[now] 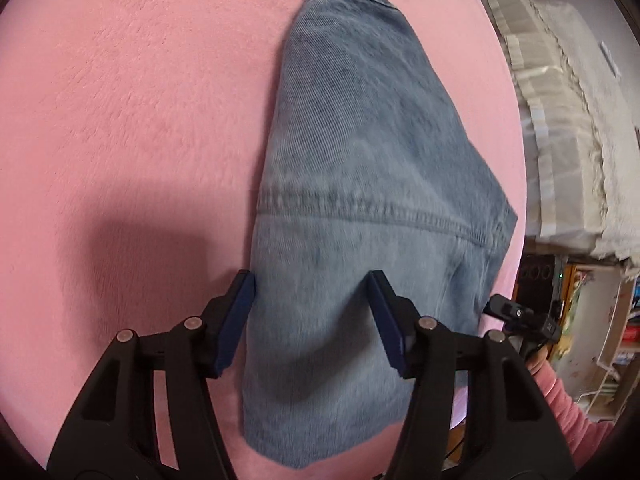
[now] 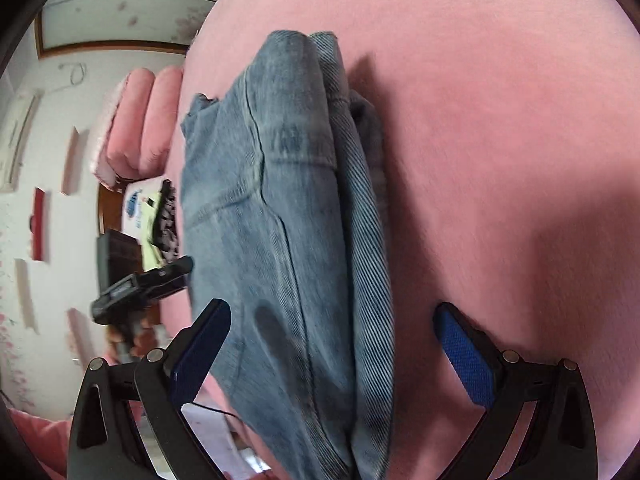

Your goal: Fold large clothes

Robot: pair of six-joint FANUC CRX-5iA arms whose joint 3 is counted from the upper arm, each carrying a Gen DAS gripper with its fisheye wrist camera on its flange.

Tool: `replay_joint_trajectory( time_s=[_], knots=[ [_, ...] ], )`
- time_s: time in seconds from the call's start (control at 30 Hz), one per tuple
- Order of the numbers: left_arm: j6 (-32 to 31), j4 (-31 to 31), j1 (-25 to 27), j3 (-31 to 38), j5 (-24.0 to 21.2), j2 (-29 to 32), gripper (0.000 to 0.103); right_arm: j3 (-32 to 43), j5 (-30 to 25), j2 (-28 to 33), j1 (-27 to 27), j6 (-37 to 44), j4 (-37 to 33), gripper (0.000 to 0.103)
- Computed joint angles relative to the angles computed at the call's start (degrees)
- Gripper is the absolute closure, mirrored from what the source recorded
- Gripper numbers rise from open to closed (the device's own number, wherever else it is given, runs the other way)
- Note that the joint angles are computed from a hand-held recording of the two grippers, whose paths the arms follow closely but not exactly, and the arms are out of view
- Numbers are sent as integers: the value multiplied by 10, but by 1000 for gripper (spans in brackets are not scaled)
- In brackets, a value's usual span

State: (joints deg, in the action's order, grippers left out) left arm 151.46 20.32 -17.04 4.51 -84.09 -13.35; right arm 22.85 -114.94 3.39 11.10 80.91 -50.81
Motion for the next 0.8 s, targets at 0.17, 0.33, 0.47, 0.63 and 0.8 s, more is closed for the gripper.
replay_joint_trajectory(
  time_s=[0.17, 0.33, 0.47, 0.63, 0.8],
  knots=[
    [-8, 11, 7, -19, 18, -4, 46, 29, -15, 34, 33, -4, -18, 3],
    [18, 2, 1, -15, 24, -2, 45, 32, -9, 37, 76, 0, 5, 6],
    [12, 9, 4, -22, 30, -2, 45, 36, -23, 40, 68, -20, -9, 16],
    [24, 11, 6, -17, 22, 5, 47, 33, -7, 26, 95, -25, 18, 37],
    [59, -35, -25, 50, -12, 29, 58, 15, 23, -9, 81, -69, 24, 77]
  ],
)
